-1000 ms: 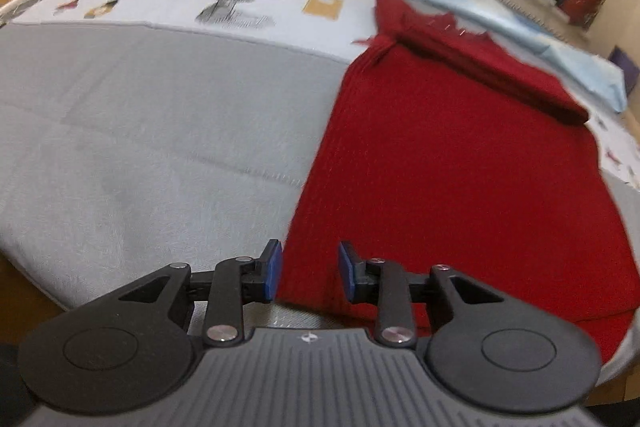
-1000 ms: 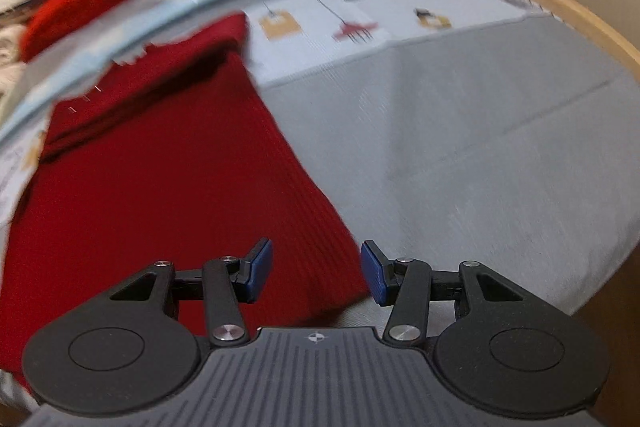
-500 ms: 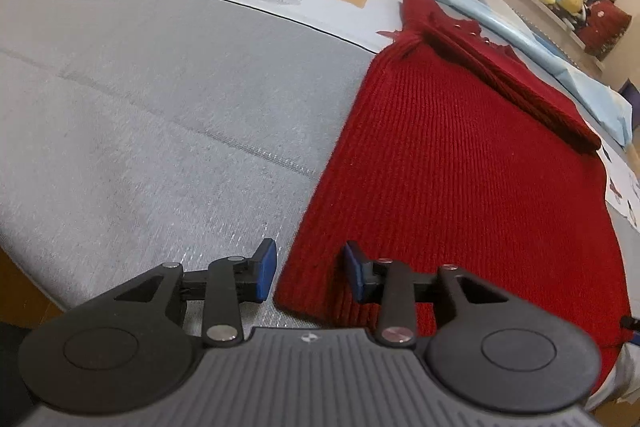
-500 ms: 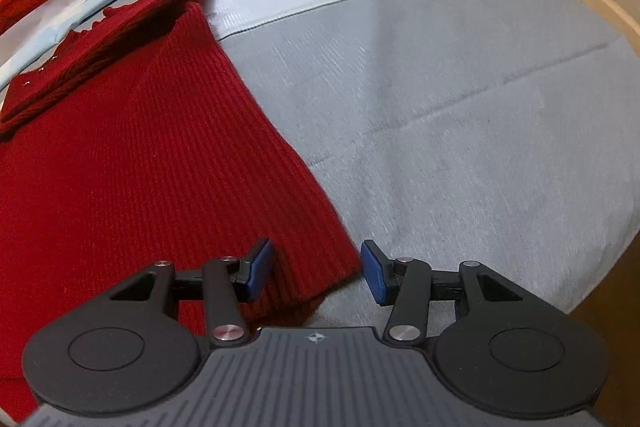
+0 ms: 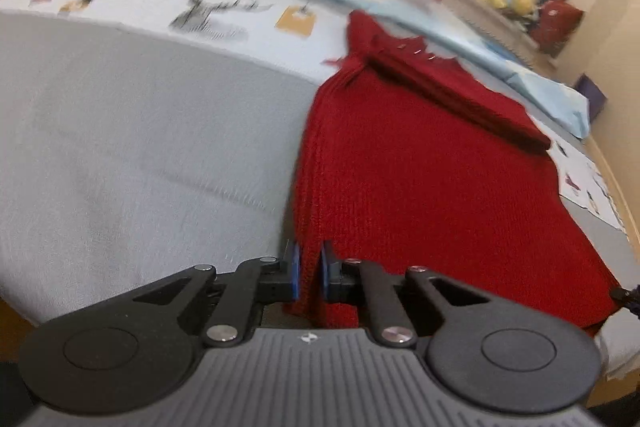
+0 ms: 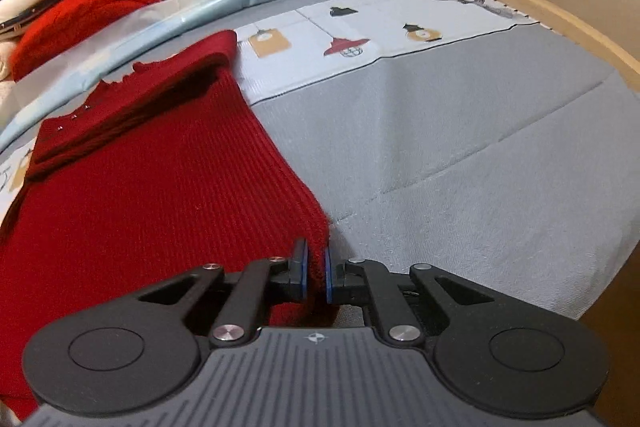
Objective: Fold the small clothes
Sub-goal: 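Lift the hem with both grippers and fold it toward the collar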
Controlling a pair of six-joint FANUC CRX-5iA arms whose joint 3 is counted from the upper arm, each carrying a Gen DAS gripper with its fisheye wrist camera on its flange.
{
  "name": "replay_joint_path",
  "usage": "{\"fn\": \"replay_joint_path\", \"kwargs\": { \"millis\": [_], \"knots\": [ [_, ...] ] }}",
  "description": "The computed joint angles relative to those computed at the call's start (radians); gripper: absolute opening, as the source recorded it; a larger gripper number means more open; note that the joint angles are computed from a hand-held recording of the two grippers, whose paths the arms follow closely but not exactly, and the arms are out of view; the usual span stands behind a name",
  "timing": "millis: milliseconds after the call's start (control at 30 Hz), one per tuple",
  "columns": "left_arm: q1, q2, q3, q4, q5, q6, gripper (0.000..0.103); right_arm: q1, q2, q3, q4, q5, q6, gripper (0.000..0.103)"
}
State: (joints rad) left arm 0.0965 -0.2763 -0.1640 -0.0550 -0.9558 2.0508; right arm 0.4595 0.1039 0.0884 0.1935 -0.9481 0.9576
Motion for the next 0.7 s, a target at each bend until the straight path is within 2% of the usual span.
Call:
{"fn": "replay_joint_path", "kwargs": {
  "millis": [100,233,300,367,500,600,633,667,700],
  "knots": [
    [0.005,0.015,0.005,0.001,-0.026,0.011,0.011,-0.003,0.022,0.021,-0.003,-0.052,-0.001,0.007],
    [0.016,0.032,0.000,0.003,-0.052,0.060,0.012,0.018,0.020,-0.001,0.025,-0.046,0.007,0.008],
    [0.025,0.040,-0.006,0.018,-0.052,0.051,0.020,0.017,0.029,0.007,0.022,-0.058,0.017,0.009],
    [0.030,0.046,-0.010,0.027,-0.051,0.040,0.024,0.010,0.048,0.028,0.006,-0.081,0.017,0.011],
    [0.029,0.049,-0.014,0.017,-0.046,0.038,0.025,-0.001,0.079,0.056,-0.014,-0.114,0.008,0.017],
    [0.018,0.054,-0.007,-0.002,-0.046,0.041,0.025,-0.002,0.088,0.060,-0.021,-0.118,0.011,0.020],
    [0.011,0.055,-0.003,-0.017,-0.047,0.047,0.022,-0.003,0.089,0.061,-0.025,-0.117,0.018,0.016],
    [0.004,0.054,0.002,-0.034,-0.048,0.056,0.013,-0.001,0.088,0.059,-0.025,-0.112,0.026,0.013],
    [-0.005,0.046,0.003,-0.049,-0.048,0.067,0.011,0.002,0.081,0.050,-0.018,-0.097,0.033,0.011]
  ]
}}
